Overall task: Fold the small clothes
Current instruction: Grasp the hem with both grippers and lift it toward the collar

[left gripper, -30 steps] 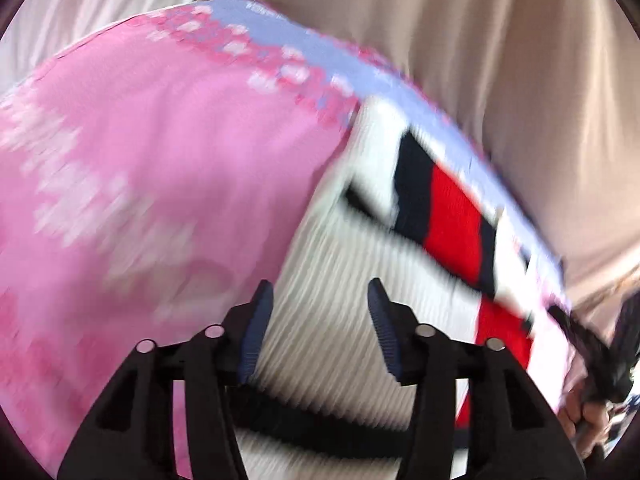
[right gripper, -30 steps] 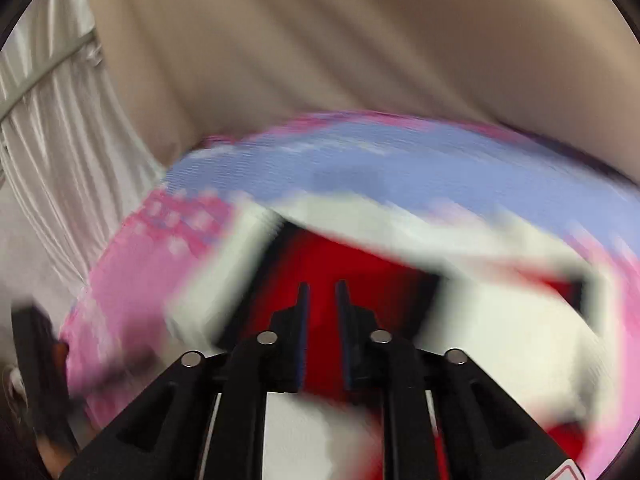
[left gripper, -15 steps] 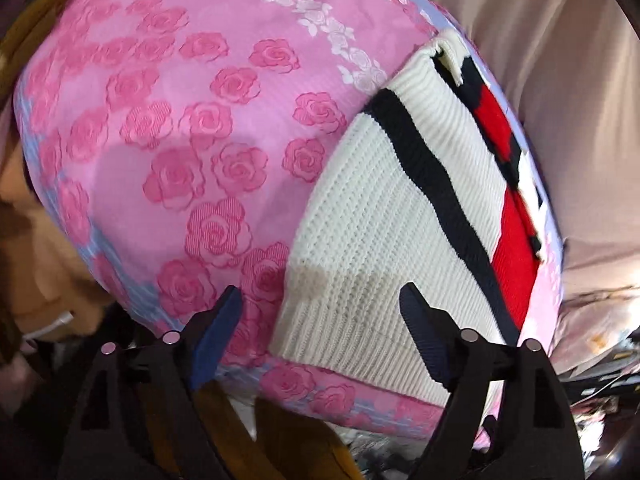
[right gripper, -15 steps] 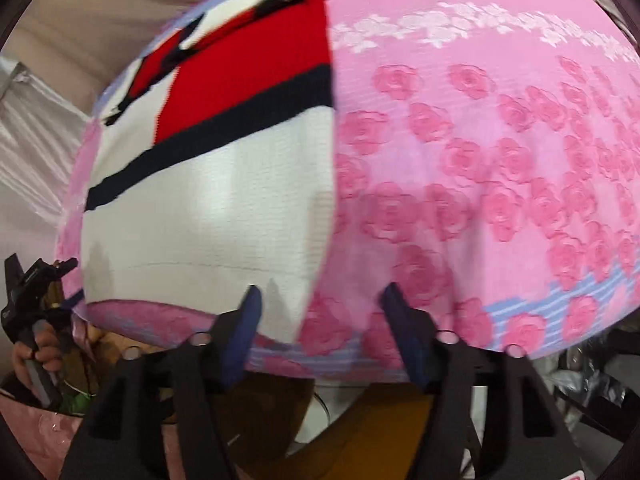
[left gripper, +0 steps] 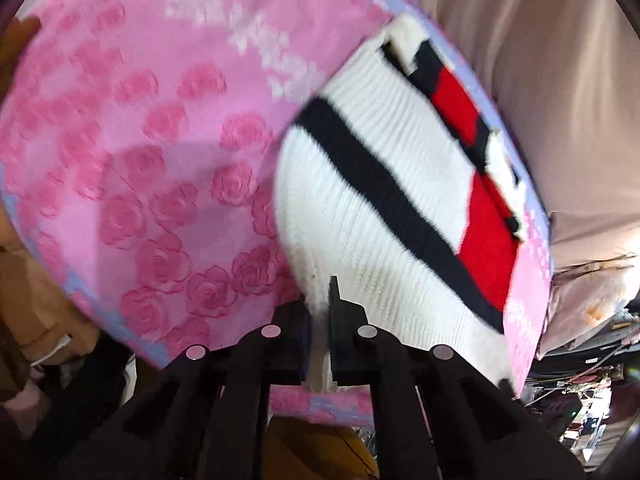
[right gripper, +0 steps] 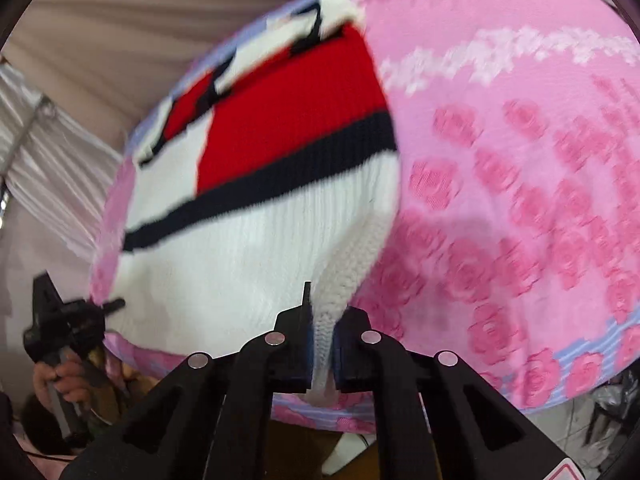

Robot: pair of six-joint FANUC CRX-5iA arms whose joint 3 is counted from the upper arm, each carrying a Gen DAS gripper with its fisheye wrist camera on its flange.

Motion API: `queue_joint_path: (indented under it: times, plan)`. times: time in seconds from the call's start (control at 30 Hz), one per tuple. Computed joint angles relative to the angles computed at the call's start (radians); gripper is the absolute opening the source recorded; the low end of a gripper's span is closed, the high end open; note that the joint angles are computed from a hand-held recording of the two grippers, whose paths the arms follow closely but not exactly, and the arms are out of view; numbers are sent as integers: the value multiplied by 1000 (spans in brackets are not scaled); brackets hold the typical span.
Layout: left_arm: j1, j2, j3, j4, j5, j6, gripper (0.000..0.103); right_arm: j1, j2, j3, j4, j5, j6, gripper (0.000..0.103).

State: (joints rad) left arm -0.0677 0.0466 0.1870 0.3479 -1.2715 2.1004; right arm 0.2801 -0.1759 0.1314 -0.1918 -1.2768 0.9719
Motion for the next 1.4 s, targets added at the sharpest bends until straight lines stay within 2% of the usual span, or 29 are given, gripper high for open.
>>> queue_joint_path:
  times: [0.1,0.17,0.27,0.43,0.5,0.57,0.67,0.73,0.9,1.0,1.1,1.23,1.4]
  plan:
    - [-10,-21,12,13,-42,-23,6,-24,-42,13,24,0,-17,6]
    - [-27,-39,17,4,-96,-42,6,-29,-49,39,22,-62,14,6]
    - [-52,-61,10,-7,-217,-57,5,-22,-59,63,23,-216,83,5]
    - [-86,-83,-33,18,-413,-57,5,-89,-89,44,-94,-509,201,5]
    - [-95,-81,-15,12,-448,-65,5,-86,-95,40,-123,-599,240,5]
    - [-93,-71,24,-2,-438,-65,5,-100,-95,53,-152,-626,252,5]
    - [-73,-40,98,-5,-340,-62,5,-175,-68,122,-192,-555,240,5]
    - [-53,-11,138,16,-253,-72,5,-248,-35,198,-249,-457,223,5]
    - [-42,98,285,-17,-81,-113,5,-347,41,318,-348,-185,236,5]
    - [-57,219,435,-53,-56,-98,5,-319,103,348,-325,-61,219,5]
    - [-67,323,563,-79,-60,-67,5,-308,180,385,-308,-3,196,5]
    - [-79,400,663,-123,-59,-30,5,-303,251,419,-293,50,163,5]
    - [-80,454,717,-136,-70,16,5,-304,306,444,-283,72,136,5]
